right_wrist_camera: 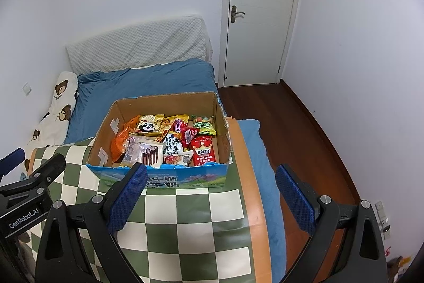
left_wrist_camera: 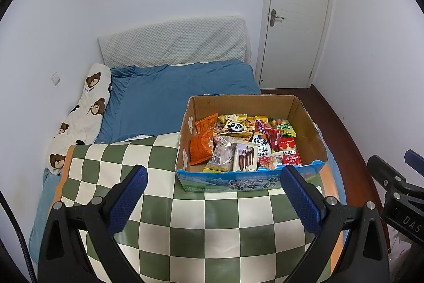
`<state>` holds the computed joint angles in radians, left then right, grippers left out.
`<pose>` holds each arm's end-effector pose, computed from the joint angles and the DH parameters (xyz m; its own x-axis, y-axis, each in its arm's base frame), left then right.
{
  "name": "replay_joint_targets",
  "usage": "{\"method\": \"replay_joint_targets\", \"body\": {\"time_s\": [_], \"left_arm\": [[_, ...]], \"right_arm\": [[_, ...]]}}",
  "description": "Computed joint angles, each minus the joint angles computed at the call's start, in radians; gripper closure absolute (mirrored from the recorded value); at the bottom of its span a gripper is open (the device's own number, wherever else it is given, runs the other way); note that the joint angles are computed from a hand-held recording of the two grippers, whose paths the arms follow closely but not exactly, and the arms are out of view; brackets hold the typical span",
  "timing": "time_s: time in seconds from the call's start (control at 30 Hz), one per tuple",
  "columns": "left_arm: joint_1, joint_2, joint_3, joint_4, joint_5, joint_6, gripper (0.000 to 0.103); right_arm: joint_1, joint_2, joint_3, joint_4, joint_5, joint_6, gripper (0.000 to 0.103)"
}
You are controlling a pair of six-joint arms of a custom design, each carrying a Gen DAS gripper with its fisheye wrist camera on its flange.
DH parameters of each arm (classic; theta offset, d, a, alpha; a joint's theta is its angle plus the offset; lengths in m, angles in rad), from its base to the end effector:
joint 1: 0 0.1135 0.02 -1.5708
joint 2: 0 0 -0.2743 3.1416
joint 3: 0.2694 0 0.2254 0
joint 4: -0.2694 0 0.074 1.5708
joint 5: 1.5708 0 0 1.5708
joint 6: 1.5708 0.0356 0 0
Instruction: Organize snacks
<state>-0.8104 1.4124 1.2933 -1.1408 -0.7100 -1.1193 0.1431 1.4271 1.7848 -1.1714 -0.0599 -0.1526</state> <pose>0.1757 -0.1510 0.3220 -0.6571 -0.2993 -0.6919 -0.4106 0.9118 -0.0045 0.2357 0.0361 0.4376 -0.6832 -0.2517 -0.6854 -0.2903 0.9550 -0.0614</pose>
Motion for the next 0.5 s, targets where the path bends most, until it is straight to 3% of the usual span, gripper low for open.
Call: {"method": "replay_joint_targets", "body": {"time_s": [0.5], "left_arm": [[-0.014,-0.004,-0.006,-0.003,0.004,-0.013,0.000]], "right_arm": [[0.002,-0.015,-0.013,0.002,-0.012,-0.007,0.004]]}}
